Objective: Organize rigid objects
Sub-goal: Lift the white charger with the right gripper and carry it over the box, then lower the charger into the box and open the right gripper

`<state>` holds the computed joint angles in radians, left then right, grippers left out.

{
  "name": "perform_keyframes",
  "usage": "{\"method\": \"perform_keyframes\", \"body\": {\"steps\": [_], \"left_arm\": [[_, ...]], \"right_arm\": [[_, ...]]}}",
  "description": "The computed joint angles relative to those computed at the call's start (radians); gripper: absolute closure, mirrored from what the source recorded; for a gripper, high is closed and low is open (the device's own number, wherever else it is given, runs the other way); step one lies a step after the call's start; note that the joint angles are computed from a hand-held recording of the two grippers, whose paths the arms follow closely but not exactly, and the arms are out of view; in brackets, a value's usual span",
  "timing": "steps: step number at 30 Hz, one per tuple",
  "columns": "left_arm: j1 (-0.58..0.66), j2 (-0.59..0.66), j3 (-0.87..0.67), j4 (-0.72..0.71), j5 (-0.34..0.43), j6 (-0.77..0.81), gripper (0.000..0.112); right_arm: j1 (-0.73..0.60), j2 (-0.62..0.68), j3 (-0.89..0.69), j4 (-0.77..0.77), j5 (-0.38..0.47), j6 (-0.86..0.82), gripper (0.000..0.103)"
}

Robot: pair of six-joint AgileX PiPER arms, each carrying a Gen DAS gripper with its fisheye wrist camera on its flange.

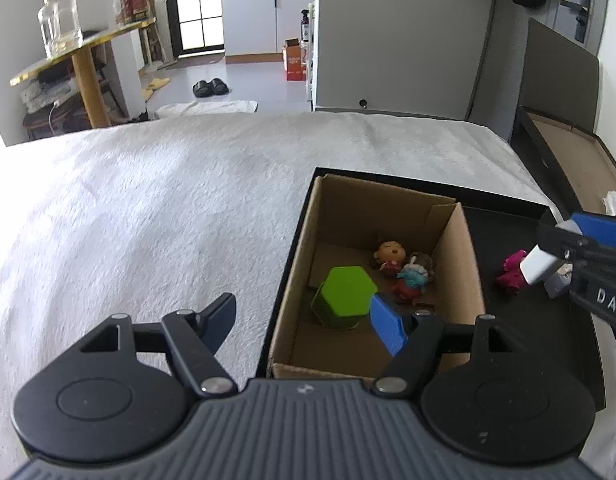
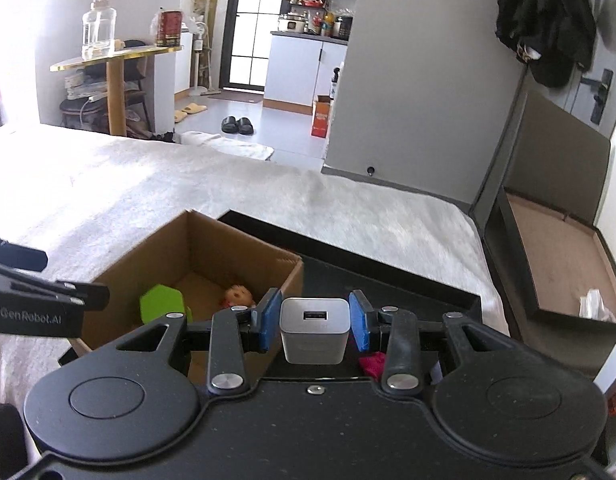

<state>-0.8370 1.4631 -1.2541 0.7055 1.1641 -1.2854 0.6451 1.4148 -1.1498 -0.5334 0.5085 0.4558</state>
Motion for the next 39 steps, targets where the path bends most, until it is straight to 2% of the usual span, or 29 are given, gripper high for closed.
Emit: {"method": "perform_keyframes", "body": {"steps": [9, 12, 15, 17, 22, 34, 36, 37, 39], "left_arm": [[0.068, -0.066, 0.101, -0.073, -0.089, 0.003, 0.045], [0.082, -0.082, 0.125, -0.081, -0.109, -0.001, 0.055], [0.099, -0.091, 0.140, -0.107, -0.126, 0.011, 0.070], [0.117, -0.097, 0.152, -0.134, -0.142, 0.029, 0.085], [0.132, -0.120, 0.178, -0.151, -0.168, 0.034, 0.100], [0.143, -0.127, 0.181, -0.162, -0.174, 0.036, 0.103], [0.142, -0.123, 0.180, -0.160, -0.174, 0.036, 0.103], [0.148, -0.123, 0.182, -0.173, -0.187, 0.048, 0.103], [0.134, -0.114, 0.176, -0.148, -0.165, 0.029, 0.103]], "right_arm": [[0.080, 0.053, -0.070, -0.051, 0.045, 0.055, 0.067], [0.094, 0.071, -0.095, -0.033, 0.052, 0.031, 0.067], [0.106, 0.090, -0.119, -0.011, 0.058, 0.020, 0.067], [0.117, 0.102, -0.127, -0.010, 0.059, 0.019, 0.067], [0.136, 0.114, -0.119, 0.005, 0.064, 0.014, 0.066], [0.147, 0.156, -0.141, 0.069, 0.089, -0.023, 0.066], [0.161, 0.161, -0.144, 0.006, 0.105, 0.029, 0.057], [0.163, 0.155, -0.136, -0.011, 0.097, 0.041, 0.057], [0.155, 0.146, -0.129, 0.005, 0.089, 0.027, 0.057]]}}
